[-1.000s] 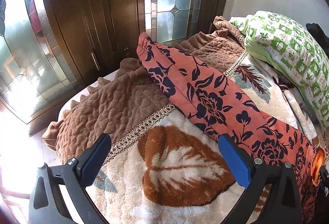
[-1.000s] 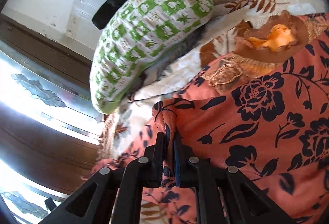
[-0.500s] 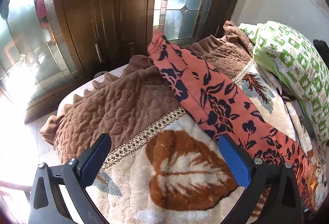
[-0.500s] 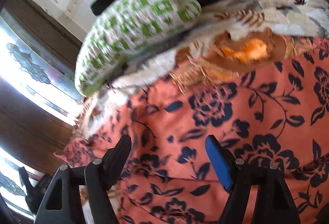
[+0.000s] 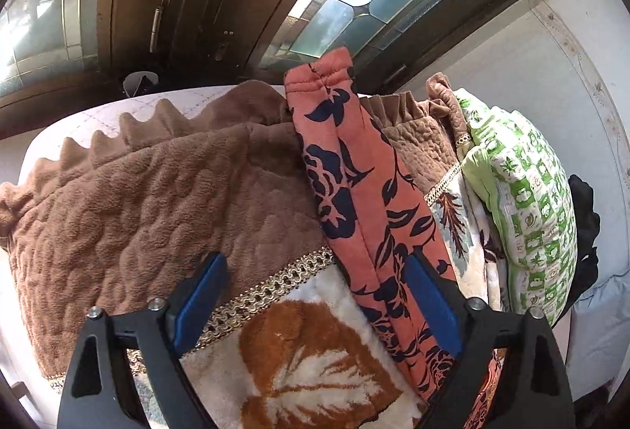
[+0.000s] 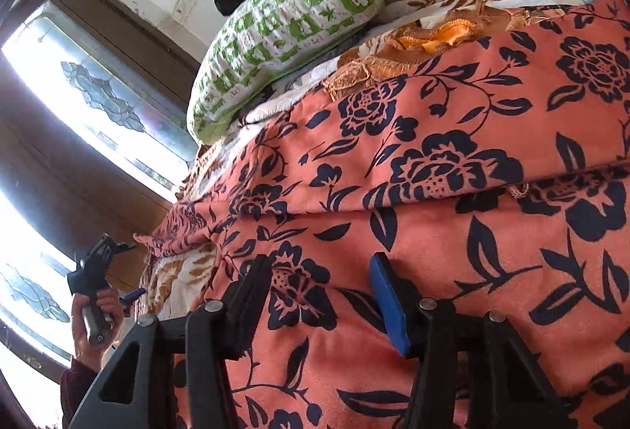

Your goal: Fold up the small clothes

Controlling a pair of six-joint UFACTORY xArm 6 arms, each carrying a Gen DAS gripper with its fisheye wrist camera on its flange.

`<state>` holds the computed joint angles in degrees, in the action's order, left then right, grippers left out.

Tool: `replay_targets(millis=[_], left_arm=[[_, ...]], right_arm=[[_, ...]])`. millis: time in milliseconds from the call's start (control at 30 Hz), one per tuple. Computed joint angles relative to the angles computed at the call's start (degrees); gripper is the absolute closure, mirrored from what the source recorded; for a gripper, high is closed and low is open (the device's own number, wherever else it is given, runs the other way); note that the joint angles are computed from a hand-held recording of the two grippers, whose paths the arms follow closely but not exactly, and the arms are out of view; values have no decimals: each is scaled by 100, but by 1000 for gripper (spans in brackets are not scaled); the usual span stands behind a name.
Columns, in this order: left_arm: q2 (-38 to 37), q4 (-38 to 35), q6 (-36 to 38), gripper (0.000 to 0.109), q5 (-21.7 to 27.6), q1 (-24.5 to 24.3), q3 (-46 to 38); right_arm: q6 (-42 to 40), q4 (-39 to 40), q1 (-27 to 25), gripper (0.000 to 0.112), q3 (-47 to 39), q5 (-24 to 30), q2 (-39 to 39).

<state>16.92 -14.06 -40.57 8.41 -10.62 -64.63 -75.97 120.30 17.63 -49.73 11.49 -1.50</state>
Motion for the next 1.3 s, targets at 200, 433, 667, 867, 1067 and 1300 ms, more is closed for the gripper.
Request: replay_targets(millis=[200, 433, 667, 867, 1067, 1300], left_arm=[[486, -138, -23, 35, 485, 116, -722], [785, 15, -609, 19, 1082, 213, -1331], [991, 1194, -1139, 102, 1092, 196, -1568], [472, 3063, -2126, 103, 455, -2, -1303], [274, 3416, -1345, 103, 397, -989, -1874], [1214, 3045, 115, 103, 931, -2581, -3493]], right_arm=[[-350, 279, 43, 59, -160, -166, 126], [-839, 797, -120, 59, -48, 181, 76], [-926, 910, -177, 59, 20, 332, 39], [-369, 592, -207, 62, 124, 338, -110], [126, -190, -496, 62, 1053, 78, -1673], [1020, -1224, -1969, 59, 2204, 19, -3628]])
